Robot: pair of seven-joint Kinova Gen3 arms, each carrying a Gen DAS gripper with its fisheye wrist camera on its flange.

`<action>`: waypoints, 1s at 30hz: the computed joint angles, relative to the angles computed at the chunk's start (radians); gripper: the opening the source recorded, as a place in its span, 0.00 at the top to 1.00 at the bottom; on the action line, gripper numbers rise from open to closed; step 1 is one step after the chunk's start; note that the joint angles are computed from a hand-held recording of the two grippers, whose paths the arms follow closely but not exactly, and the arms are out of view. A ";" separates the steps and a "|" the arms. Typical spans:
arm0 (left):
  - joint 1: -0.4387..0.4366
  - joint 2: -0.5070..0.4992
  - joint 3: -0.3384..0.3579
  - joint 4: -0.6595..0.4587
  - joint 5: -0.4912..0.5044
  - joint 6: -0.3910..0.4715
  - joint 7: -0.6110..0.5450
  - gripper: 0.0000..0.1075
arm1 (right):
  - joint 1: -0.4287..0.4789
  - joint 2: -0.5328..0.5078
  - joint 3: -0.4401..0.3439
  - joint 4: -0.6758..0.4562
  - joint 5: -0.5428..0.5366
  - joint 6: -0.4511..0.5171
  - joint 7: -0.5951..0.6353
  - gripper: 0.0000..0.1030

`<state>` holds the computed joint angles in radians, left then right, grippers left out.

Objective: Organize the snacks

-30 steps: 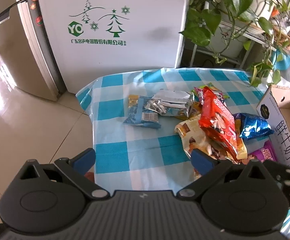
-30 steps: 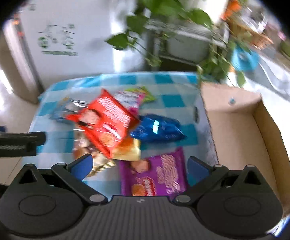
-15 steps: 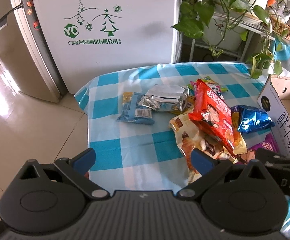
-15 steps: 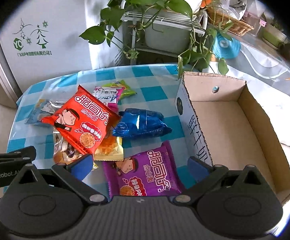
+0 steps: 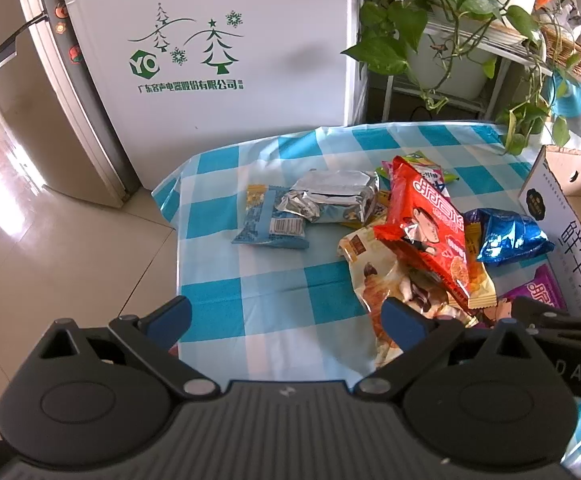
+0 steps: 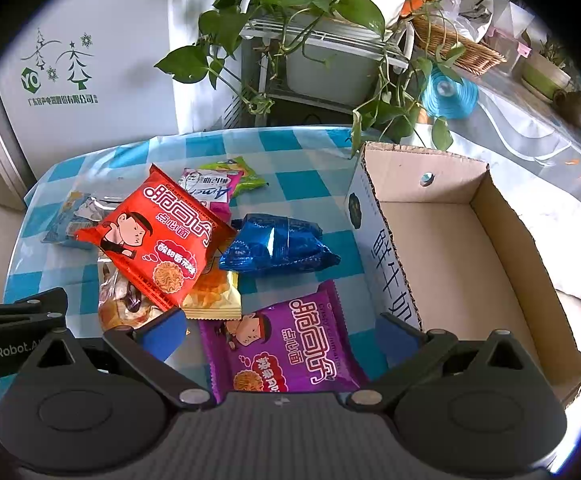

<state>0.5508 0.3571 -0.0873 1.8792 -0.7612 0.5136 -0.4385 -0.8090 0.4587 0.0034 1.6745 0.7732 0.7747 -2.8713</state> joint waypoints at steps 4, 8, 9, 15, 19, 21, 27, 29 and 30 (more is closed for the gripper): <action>0.001 -0.001 0.000 0.001 -0.003 -0.001 0.004 0.07 | 0.000 -0.002 0.000 0.003 0.002 -0.003 -0.004 0.00; -0.005 -0.002 0.004 -0.001 0.006 0.002 -0.003 0.07 | 0.005 -0.003 -0.002 0.005 -0.003 -0.008 -0.001 0.00; -0.004 -0.002 0.004 -0.002 0.006 0.003 -0.002 0.07 | 0.005 -0.002 -0.002 0.004 -0.003 -0.009 -0.001 0.00; 0.001 0.000 0.001 -0.005 0.004 0.009 0.004 0.07 | 0.003 -0.002 0.000 0.005 -0.001 -0.014 -0.006 0.00; 0.004 0.000 -0.001 -0.003 -0.005 0.009 0.015 0.07 | 0.002 -0.002 0.001 0.006 -0.001 -0.016 -0.007 0.00; 0.002 0.000 0.001 -0.002 -0.005 0.007 0.017 0.07 | 0.002 -0.002 0.002 0.007 0.000 -0.018 -0.008 0.00; -0.010 -0.004 0.006 0.001 0.007 -0.004 0.008 0.07 | 0.004 -0.003 0.002 0.011 -0.002 -0.026 -0.011 0.00; -0.019 -0.010 0.009 0.007 0.019 -0.019 0.001 0.07 | 0.010 -0.007 0.001 0.014 -0.006 -0.035 -0.008 0.00; -0.025 -0.014 0.010 0.011 0.026 -0.029 -0.006 0.07 | 0.014 -0.012 0.000 0.019 -0.009 -0.045 -0.007 0.00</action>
<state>0.5260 0.3433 -0.0768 1.8901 -0.7349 0.4847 -0.4440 -0.7946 0.4466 0.0031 1.6939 0.7639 0.7296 -2.8779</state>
